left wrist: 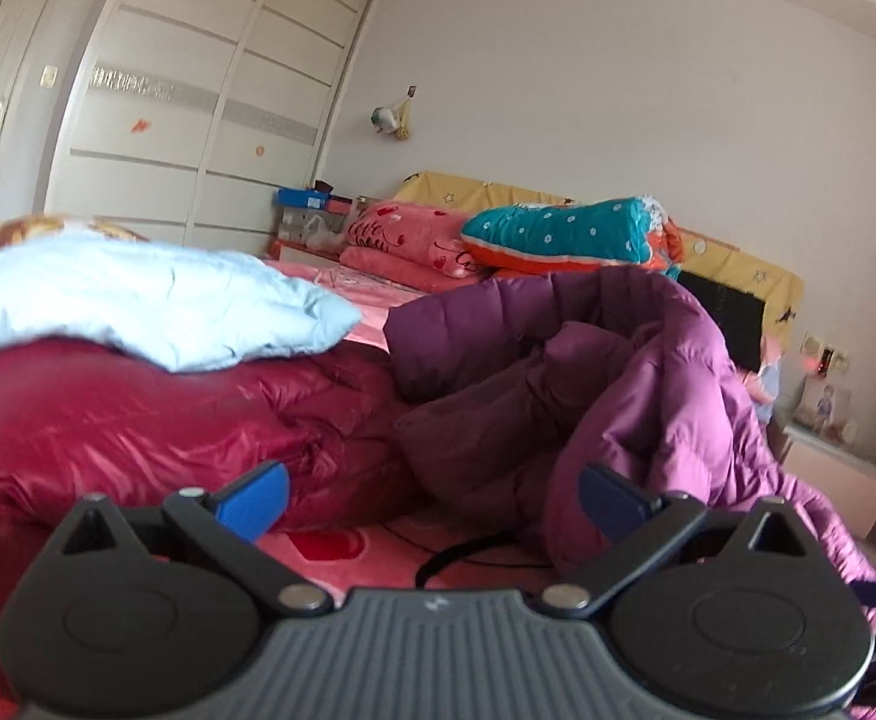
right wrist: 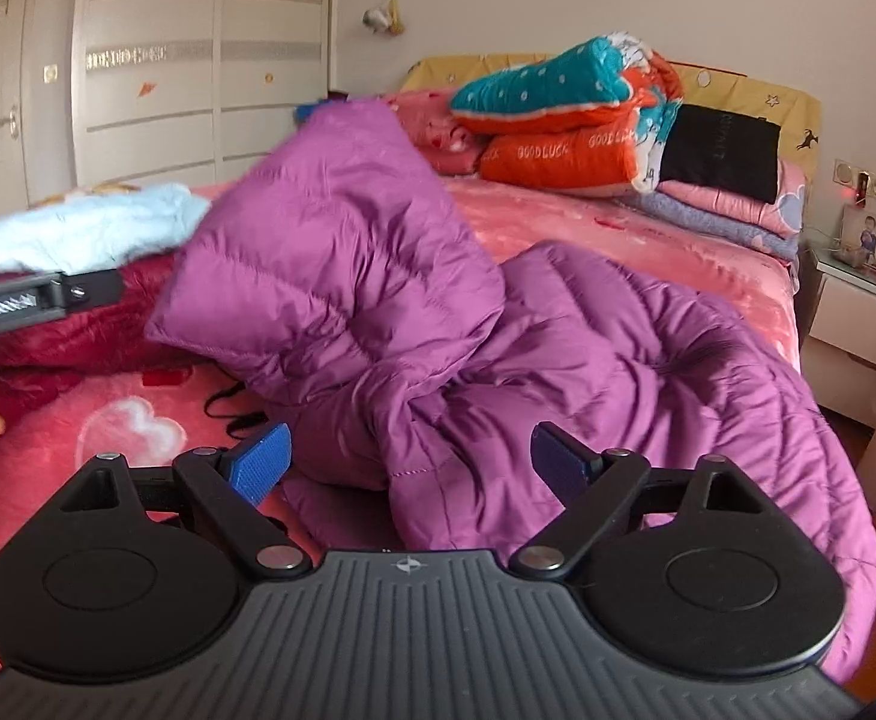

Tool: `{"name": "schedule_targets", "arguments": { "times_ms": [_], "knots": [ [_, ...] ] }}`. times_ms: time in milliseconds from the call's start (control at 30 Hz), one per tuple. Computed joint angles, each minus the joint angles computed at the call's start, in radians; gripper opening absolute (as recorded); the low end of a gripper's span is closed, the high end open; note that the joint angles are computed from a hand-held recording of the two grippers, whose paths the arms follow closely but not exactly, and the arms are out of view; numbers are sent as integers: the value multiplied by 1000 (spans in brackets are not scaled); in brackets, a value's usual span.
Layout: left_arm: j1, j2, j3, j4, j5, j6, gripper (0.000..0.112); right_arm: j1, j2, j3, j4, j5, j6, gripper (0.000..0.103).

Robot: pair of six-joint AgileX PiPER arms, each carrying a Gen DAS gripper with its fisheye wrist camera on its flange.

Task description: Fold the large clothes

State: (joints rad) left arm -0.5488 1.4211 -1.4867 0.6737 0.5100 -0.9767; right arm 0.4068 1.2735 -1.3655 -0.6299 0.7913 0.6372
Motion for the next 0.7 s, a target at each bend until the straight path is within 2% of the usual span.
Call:
{"name": "schedule_targets", "arguments": {
  "times_ms": [200,333,433,533,567,600,700],
  "knots": [
    [46,-9,42,-112,-114,58,102,-12,87,-24,7,-37,-50,103],
    [66,-6,47,-243,-125,167,102,22,161,-46,-84,-24,-53,103],
    [70,-6,53,-284,-136,226,102,25,199,-56,-107,-40,-52,103],
    [76,-5,55,-328,-136,283,102,35,216,-60,-135,-43,-22,91],
    [80,-3,54,-343,-135,296,102,33,217,-58,-136,-48,-7,81],
    [87,-3,54,-370,-133,318,102,31,217,-58,-132,-47,7,66],
    [100,-3,58,-422,-132,354,102,15,202,-73,-85,-45,28,43]
  ]
}}
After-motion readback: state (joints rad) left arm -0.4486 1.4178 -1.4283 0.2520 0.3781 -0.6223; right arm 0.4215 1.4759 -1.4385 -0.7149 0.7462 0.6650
